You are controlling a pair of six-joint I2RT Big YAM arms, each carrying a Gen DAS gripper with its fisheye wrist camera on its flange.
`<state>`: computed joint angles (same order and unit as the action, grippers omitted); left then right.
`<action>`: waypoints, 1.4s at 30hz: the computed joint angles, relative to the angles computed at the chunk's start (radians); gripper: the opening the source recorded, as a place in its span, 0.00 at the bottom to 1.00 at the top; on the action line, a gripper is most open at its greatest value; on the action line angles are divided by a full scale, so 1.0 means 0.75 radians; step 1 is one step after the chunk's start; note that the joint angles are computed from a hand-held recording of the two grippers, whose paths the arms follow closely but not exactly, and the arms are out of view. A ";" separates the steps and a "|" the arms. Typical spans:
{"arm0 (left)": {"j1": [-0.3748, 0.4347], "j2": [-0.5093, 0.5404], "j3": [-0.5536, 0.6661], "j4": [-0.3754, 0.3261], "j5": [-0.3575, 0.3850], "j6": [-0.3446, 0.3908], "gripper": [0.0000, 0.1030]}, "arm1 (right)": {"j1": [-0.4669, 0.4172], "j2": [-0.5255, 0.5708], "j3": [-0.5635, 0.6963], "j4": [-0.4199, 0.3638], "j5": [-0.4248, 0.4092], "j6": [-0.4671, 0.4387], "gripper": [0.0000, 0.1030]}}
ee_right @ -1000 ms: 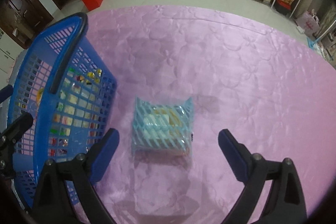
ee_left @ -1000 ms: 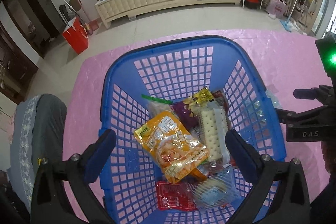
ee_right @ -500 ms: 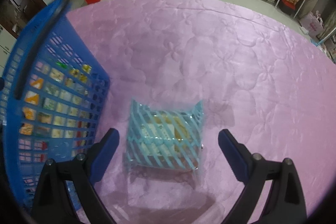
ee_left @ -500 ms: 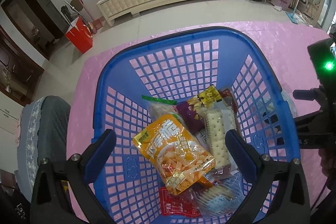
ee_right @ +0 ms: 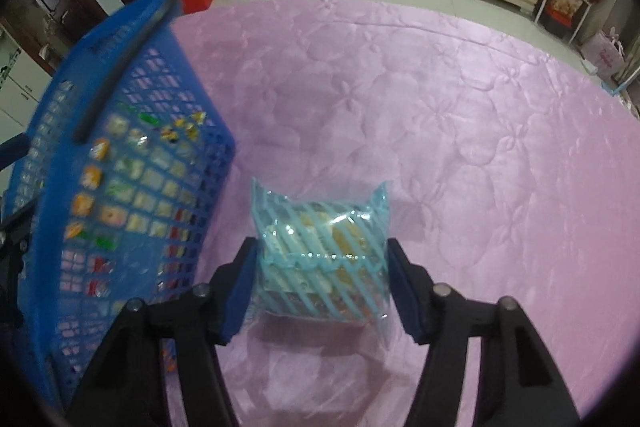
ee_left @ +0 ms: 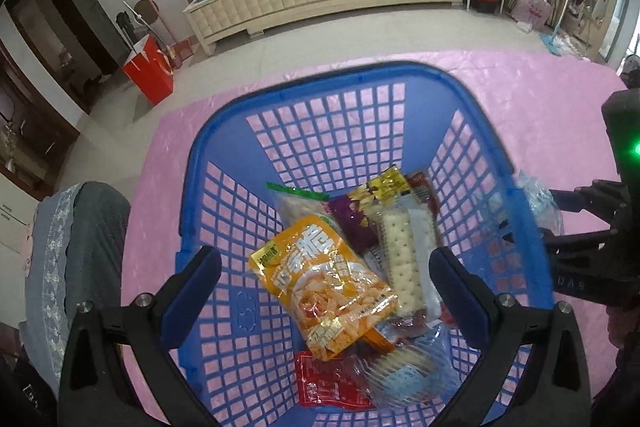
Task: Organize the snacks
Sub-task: 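Carry the clear pack over the blue basket with the right gripper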
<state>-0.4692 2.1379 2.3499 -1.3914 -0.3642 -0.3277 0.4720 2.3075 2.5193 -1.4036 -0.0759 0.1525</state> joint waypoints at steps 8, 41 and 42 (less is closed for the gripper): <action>-0.030 -0.165 -0.199 0.108 -0.021 -0.026 1.00 | 0.021 -0.195 -0.189 0.096 0.051 -0.010 0.64; -0.050 -0.776 -0.856 0.495 -0.078 -0.060 1.00 | 0.273 -0.373 -0.177 0.171 0.155 -0.111 0.64; -0.035 -0.783 -0.876 0.502 -0.065 -0.070 1.00 | 0.277 -0.351 -0.152 0.157 0.154 -0.113 0.64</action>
